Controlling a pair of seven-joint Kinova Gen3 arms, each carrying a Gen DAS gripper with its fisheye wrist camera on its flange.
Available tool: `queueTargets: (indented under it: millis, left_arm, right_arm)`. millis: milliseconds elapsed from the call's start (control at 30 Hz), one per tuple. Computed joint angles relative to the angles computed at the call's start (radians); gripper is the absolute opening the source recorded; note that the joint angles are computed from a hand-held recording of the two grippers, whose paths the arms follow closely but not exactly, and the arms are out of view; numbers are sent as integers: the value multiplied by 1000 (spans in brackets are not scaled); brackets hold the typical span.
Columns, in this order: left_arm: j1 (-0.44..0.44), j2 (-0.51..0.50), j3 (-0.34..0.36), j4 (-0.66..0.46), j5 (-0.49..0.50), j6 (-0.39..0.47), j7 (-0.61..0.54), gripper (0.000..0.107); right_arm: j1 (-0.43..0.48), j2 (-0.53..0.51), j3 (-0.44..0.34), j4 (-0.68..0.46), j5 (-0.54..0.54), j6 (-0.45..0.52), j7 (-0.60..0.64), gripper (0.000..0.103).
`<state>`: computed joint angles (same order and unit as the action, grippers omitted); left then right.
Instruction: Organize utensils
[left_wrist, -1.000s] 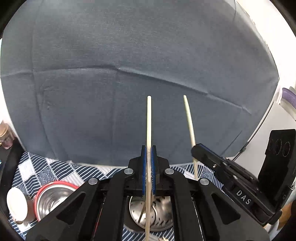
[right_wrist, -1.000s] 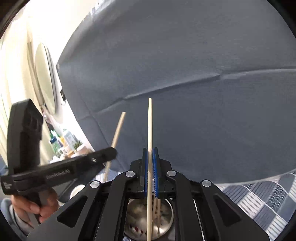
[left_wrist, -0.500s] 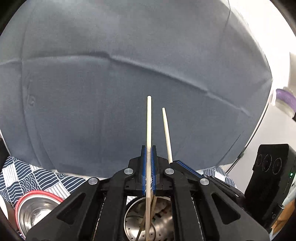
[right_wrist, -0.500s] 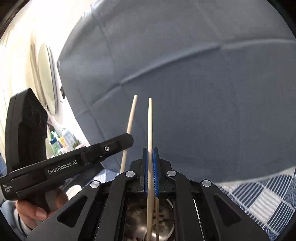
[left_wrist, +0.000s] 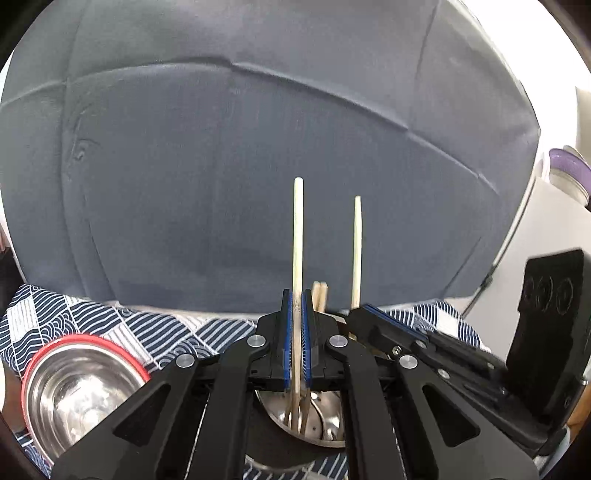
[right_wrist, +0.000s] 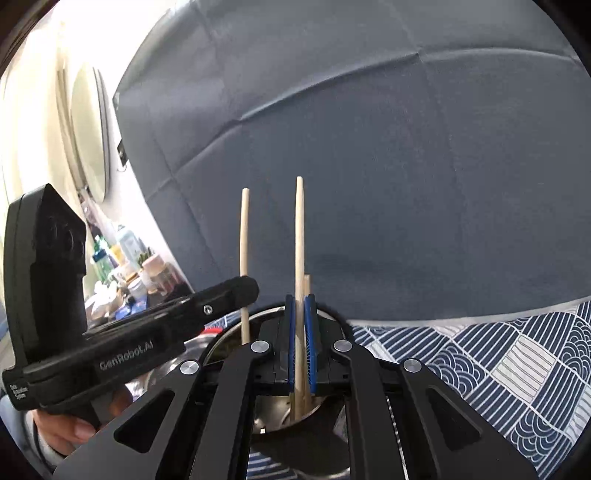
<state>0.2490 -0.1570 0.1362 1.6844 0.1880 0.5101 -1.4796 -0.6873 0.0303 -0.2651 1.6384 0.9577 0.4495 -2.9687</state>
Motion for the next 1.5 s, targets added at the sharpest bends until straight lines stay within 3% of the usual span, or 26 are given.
queueTargets:
  millis: [100,233,300,367,433,467,533,633,867,1067,1500]
  left_arm:
    - [-13,-24,22,8,-46,19,36,7]
    - [-39,-48,49,-2,-105,48,98,22]
    - [-47,-61,55,-18,-129,77,119,27]
    - [-60,-75,66,-30,-157,98,143,39]
    - [-69,-89,73,-34,-176,110,165,49]
    - [-76,-96,78,-38,-186,120,180,65]
    - [-84,-111,78,-39,-189,133,208,82]
    - [-98,-126,80,-43,-187,160,248,91]
    - [-117,-153,92,-42,-205,252,313,97]
    - [-121,-175,123,-19,-234,331,355,97]
    - [-95,-196,193,90,-262,431,438,97]
  right_arm:
    - [-21,-3,-15,-10,14,65,5,9]
    - [-37,-15,-37,-33,3,144,41,9]
    - [-42,-24,-47,-46,-7,182,67,20]
    - [-49,-31,-62,-57,16,232,57,32]
    - [-48,-46,-72,-64,13,260,65,33]
    - [-46,-53,-77,-66,9,271,71,35]
    - [-42,-66,-93,-76,6,309,87,40]
    - [-33,-82,-112,-84,-12,350,110,54]
    - [-24,-110,-162,-81,-59,473,138,84]
    - [-17,-135,-187,-22,-154,528,134,85]
    - [-22,-136,-200,126,-339,536,134,85]
